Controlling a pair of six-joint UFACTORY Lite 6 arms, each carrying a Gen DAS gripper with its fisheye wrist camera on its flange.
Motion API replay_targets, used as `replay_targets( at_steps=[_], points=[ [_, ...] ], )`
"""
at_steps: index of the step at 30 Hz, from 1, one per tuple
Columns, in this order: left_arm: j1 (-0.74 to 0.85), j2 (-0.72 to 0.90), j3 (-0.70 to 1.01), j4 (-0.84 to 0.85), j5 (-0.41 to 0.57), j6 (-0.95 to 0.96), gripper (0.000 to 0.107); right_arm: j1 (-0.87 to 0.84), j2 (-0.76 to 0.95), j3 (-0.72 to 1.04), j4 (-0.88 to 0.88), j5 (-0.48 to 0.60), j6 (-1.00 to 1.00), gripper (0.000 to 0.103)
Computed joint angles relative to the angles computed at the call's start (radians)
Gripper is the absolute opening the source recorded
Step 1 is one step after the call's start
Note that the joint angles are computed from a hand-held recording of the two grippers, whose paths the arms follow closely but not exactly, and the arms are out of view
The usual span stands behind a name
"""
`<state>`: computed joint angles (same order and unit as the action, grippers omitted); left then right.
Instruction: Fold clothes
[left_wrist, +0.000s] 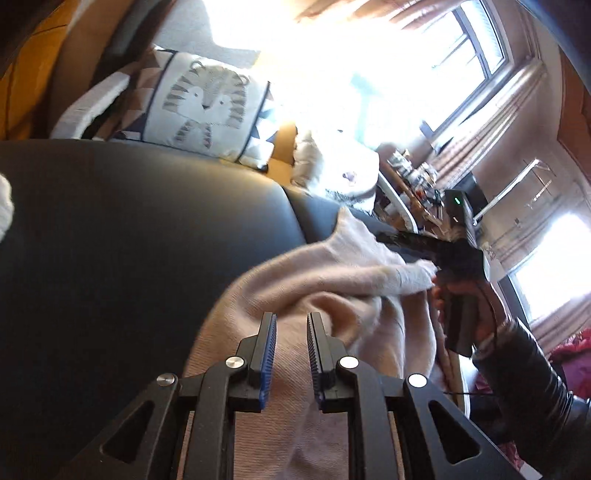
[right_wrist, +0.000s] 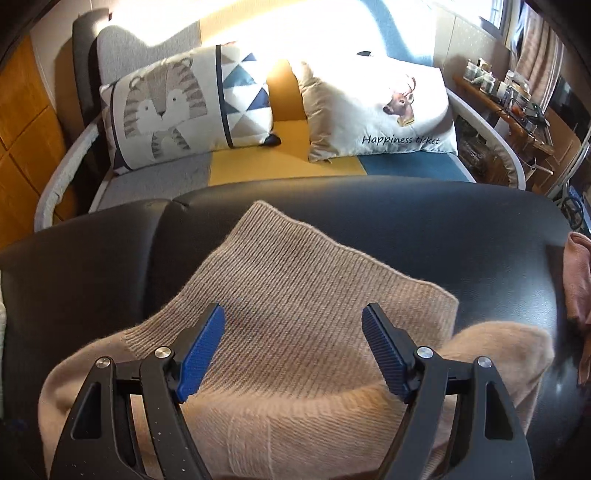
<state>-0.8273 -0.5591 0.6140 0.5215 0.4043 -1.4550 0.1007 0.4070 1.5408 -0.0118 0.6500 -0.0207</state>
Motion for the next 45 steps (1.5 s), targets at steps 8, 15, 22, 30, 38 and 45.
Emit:
replay_targets(
  at_steps=[8, 15, 22, 30, 38, 45],
  points=[
    [0.103, -0.019, -0.135, -0.023, -0.099, -0.036, 0.012, 0.07, 0.133, 0.031, -0.067, -0.143, 0.194, 0.098],
    [0.249, -0.098, -0.218, 0.001, -0.067, 0.08, 0.008, 0.228, 0.467, 0.552, -0.108, -0.026, 0.185, 0.103],
    [0.263, -0.275, -0.303, 0.041, 0.119, 0.101, 0.008, 0.293, 0.519, 0.638, 0.244, -0.021, -0.166, 0.103],
    [0.308, -0.175, -0.196, -0.052, 0.185, 0.205, 0.009, 0.241, -0.18, -0.165, 0.08, -0.259, -0.062, 0.103],
    [0.158, 0.063, -0.006, 0.126, 0.076, -0.024, 0.017, -0.069, -0.785, -0.747, 0.209, -0.119, -0.353, 0.103],
    [0.024, 0.274, 0.089, 0.181, 0.017, -0.155, 0.017, -0.469, -0.861, -0.867, 0.513, 0.056, -0.805, 0.103]
  ],
)
